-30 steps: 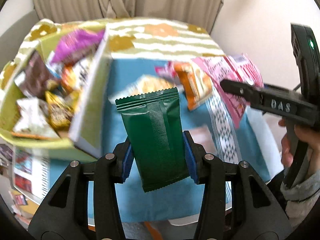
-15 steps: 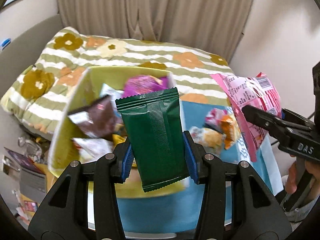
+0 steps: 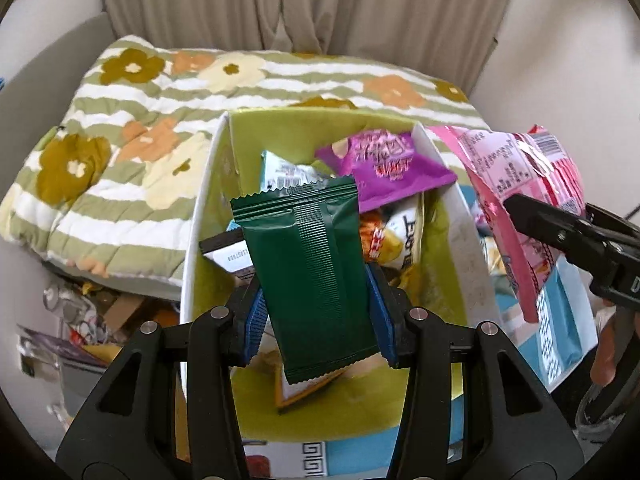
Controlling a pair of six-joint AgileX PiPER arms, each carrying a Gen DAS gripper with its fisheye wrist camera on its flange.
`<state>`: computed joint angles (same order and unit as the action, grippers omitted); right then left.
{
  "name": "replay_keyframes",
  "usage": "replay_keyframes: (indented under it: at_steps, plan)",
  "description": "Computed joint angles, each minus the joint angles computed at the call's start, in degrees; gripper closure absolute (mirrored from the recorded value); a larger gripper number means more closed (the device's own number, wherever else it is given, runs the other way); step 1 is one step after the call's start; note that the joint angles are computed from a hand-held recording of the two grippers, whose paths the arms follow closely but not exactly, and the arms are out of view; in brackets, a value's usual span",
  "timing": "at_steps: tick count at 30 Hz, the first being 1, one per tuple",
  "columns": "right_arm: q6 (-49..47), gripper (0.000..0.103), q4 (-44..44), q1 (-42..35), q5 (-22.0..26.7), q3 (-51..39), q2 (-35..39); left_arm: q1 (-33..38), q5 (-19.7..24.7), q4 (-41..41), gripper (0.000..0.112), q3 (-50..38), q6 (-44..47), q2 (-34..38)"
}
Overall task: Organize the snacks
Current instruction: 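Carry both snacks into the green box and open both tools to release them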
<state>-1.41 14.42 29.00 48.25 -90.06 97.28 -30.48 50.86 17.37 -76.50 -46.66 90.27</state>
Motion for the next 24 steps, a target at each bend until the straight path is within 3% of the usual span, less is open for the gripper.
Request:
replay_keyframes:
  at_steps: [3, 4, 5, 12, 19, 24]
  plan:
    - [4.8, 0.034, -2.7, 1.5, -0.3, -0.3, 1.5, 1.8, -2.1, -3.4, 0.060, 1.4, 5.1, 0.0]
    - [5.7, 0.034, -3.2, 1.8, -0.3, -0.2, 1.7, 1.7, -1.7, -3.0, 0.031, 1.4, 5.7, 0.3]
    - [6.6, 0.034, -3.8, 2.1, -0.3, -0.1, 1.9, 1.4, -1.6, -2.0, 0.009, 1.7, 5.4, 0.3]
    - [10.8, 0.033, -7.3, 3.7, 1.8, -1.6, 3.5, 3.5, -5.4, -4.7, 0.010, 6.9, 7.7, -2.7]
    - [10.8, 0.033, -6.9, 4.8, 2.4, -2.4, 4.7, 3.8, -4.8, -4.9, 0.010, 8.1, 7.1, -4.3]
    - [11.1, 0.031, -7.0, 5.7, 0.2, -2.4, 6.4, 3.7, -4.1, -4.0, 0.010, 7.8, 6.3, -3.3]
